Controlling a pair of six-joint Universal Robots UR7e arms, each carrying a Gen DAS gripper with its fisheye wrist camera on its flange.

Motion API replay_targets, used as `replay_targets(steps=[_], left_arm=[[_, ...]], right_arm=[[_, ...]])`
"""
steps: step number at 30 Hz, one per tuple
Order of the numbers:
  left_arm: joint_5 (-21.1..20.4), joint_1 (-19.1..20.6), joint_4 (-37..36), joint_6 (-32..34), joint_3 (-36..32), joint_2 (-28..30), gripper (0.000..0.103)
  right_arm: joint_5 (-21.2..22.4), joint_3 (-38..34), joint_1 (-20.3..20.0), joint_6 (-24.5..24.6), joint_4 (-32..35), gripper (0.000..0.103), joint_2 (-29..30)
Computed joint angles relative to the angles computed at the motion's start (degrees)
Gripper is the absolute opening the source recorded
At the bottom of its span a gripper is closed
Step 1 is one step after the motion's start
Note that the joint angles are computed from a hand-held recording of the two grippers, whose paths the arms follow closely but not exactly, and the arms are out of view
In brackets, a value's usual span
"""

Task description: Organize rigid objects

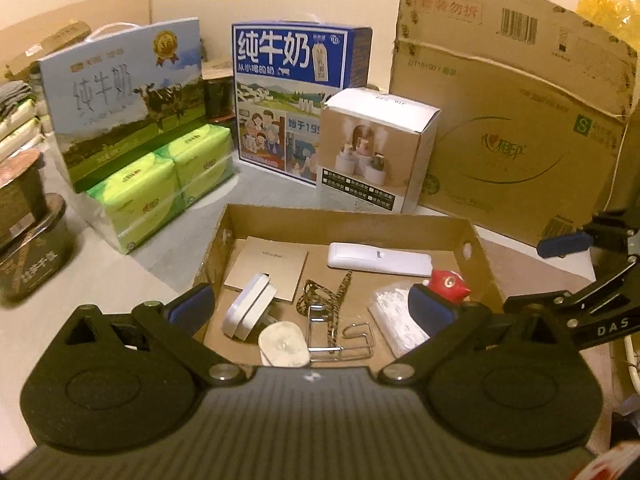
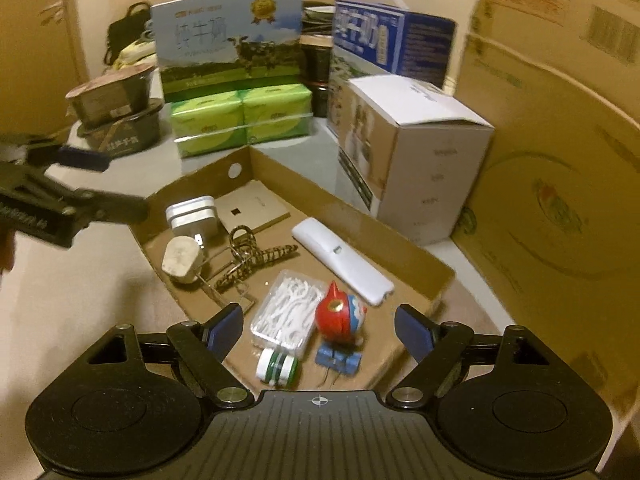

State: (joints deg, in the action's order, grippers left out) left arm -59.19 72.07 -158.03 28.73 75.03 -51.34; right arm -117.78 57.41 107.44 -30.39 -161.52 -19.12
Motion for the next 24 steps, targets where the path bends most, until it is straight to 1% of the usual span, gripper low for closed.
replay_targets(steps=[4, 7, 12, 14, 17, 24], left_arm=[[0.7, -1.1, -1.5, -1.7, 4.8, -2.9, 0.102], [1.3, -2.1, -3.4, -3.2, 9.1, -5.3, 0.102], [3.5, -4.0, -6.5, -4.0, 15.8, -9.0, 0.102], [4.4, -4.7, -7.1, -5.0, 17.9, -10.1, 0.102], [5.7, -5.7, -8.4, -6.1, 21.0, -11.8, 0.102], [7.7, -7.5, -9.9, -10.2, 27.5, -15.9, 0.102]], right_arm=[[-2.0, 4.9, 0.8, 2.3, -3.9, 0.083, -1.9], [-2.8, 9.6, 1.1, 5.5, -6.8, 0.083, -4.0], [-4.0, 17.3, 1.9, 9.3, -12.1, 0.083, -7.3], [-4.3, 20.0, 2.1, 11.8, -13.4, 0.083, -8.6], [-3.7, 23.8, 2.4, 16.7, -14.6, 0.083, -10.8], [-3.9, 30.2, 3.7, 19.7, -18.3, 0.083, -13.6]])
